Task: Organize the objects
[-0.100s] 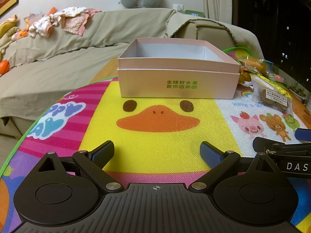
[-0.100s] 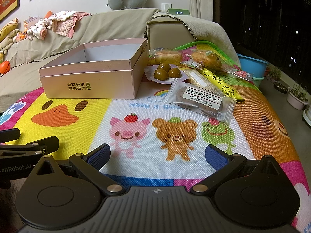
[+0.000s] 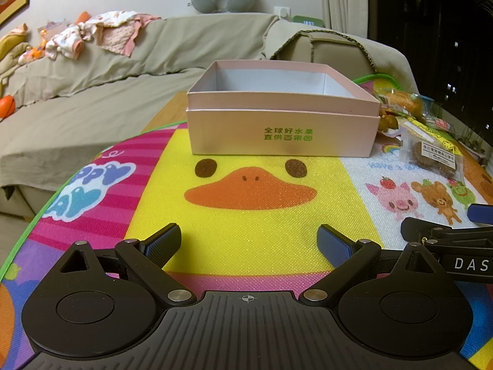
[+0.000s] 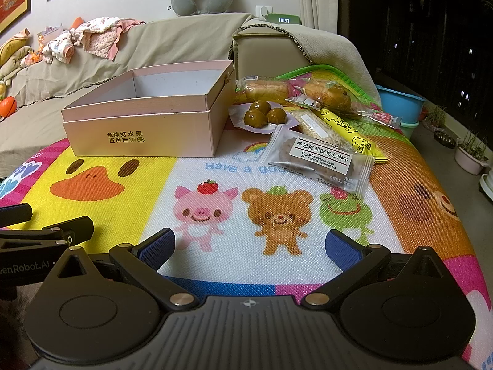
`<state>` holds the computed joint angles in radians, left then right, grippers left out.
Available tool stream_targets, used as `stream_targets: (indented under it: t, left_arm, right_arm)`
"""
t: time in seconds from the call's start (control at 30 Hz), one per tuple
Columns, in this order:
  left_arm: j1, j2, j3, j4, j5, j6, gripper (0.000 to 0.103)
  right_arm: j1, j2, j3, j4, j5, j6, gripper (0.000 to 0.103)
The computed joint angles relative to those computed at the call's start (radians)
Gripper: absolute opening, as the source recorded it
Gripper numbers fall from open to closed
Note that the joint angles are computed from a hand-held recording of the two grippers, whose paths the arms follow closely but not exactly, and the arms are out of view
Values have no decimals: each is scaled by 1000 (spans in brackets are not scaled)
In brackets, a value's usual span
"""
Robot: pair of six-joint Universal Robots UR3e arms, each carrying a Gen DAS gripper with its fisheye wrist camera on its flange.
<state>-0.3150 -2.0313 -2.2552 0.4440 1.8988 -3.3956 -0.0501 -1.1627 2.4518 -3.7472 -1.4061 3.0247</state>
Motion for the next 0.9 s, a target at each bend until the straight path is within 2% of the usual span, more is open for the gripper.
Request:
stream_targets:
  t: [0.77, 0.9]
  left_arm:
    - [4, 9, -15, 5, -2, 6, 99]
    - [3, 8, -13, 3, 2, 6, 99]
  right_arm:
    - [-2, -4, 1, 6, 4, 1, 103]
    - [-16, -52, -19, 106, 22, -16, 103]
